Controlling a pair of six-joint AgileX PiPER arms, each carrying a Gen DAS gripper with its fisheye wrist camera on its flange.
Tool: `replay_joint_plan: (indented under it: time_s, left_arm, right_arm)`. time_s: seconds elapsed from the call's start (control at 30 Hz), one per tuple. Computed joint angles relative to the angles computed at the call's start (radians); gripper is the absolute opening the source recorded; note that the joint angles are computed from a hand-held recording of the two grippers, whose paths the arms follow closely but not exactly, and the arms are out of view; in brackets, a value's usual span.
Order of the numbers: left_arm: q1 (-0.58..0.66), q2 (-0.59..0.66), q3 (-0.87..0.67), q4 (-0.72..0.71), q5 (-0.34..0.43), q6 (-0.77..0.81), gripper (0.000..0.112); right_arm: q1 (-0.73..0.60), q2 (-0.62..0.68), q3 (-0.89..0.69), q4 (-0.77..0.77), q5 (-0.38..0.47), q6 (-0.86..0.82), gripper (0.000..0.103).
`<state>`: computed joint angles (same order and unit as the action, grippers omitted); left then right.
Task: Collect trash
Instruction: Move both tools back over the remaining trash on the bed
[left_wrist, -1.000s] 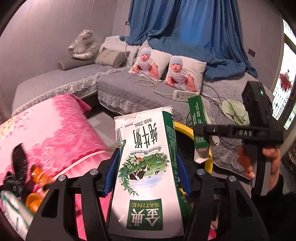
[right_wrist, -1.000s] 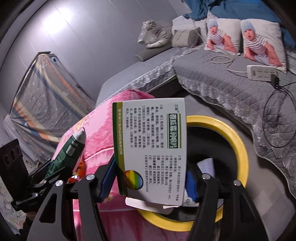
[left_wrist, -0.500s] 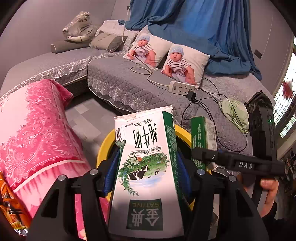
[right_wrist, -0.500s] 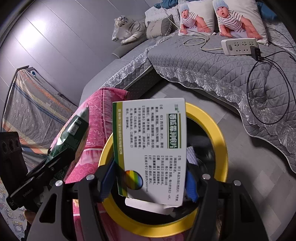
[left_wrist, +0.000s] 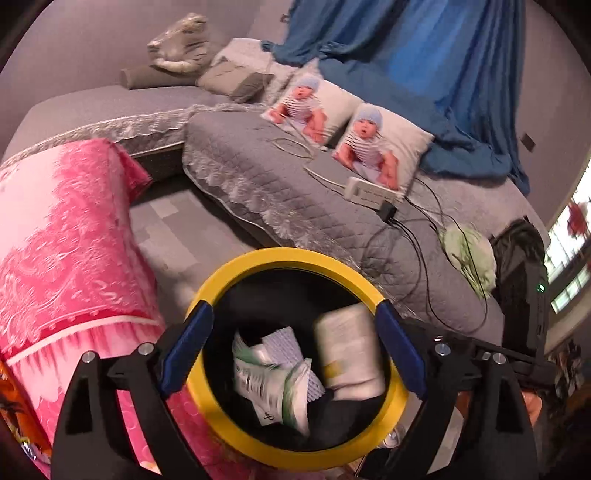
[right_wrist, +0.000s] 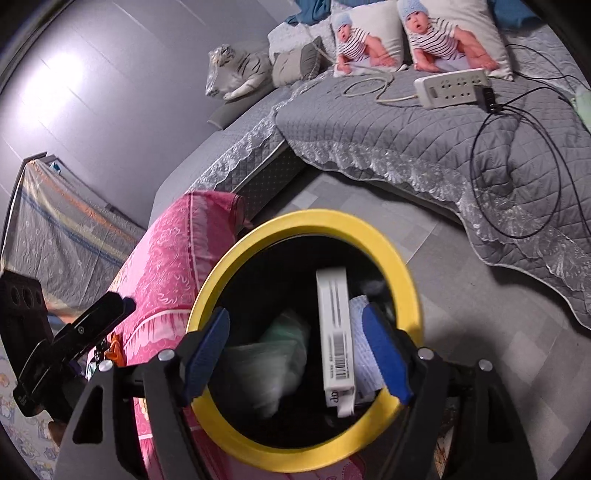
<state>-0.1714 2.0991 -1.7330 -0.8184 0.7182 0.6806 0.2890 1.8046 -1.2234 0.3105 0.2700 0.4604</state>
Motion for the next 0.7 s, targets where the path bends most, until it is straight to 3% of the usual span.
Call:
replay_joint_plan:
  time_s: [0.13, 0.27, 0.43, 0.57, 0.7]
  left_arm:
    - [0.030, -0.074, 0.099, -0.035, -0.062, 0.050, 0.091]
    - [0.088, -0.167, 0.191, -0.088, -0.037, 0.138, 0.094]
    - [0.243, -0.344, 0.378, -0.190, 0.037, 0.338, 0.094]
    - [0.430, -0.488, 0.526, -0.249, 0.110, 0.524, 0.095]
    - [0.698, -0.599, 0.656, -0.277, 0.223, 0.744, 0.095]
  right_arm:
    - [-0.001, -0.038, 0.048, -0.010, -0.036, 0.012, 0.072]
    - [0.017, -0.056, 0.055, 0.063, -0.048, -0.085, 0.072]
    - [0.090, -0.024, -0.028, 0.025, -0.019, -0.098, 0.072]
    - [0.177, 0.059, -0.203, -0.012, 0.087, -0.130, 0.072]
    - [0.292, 0.216, -0.514, -0.049, 0.280, -0.198, 0.072]
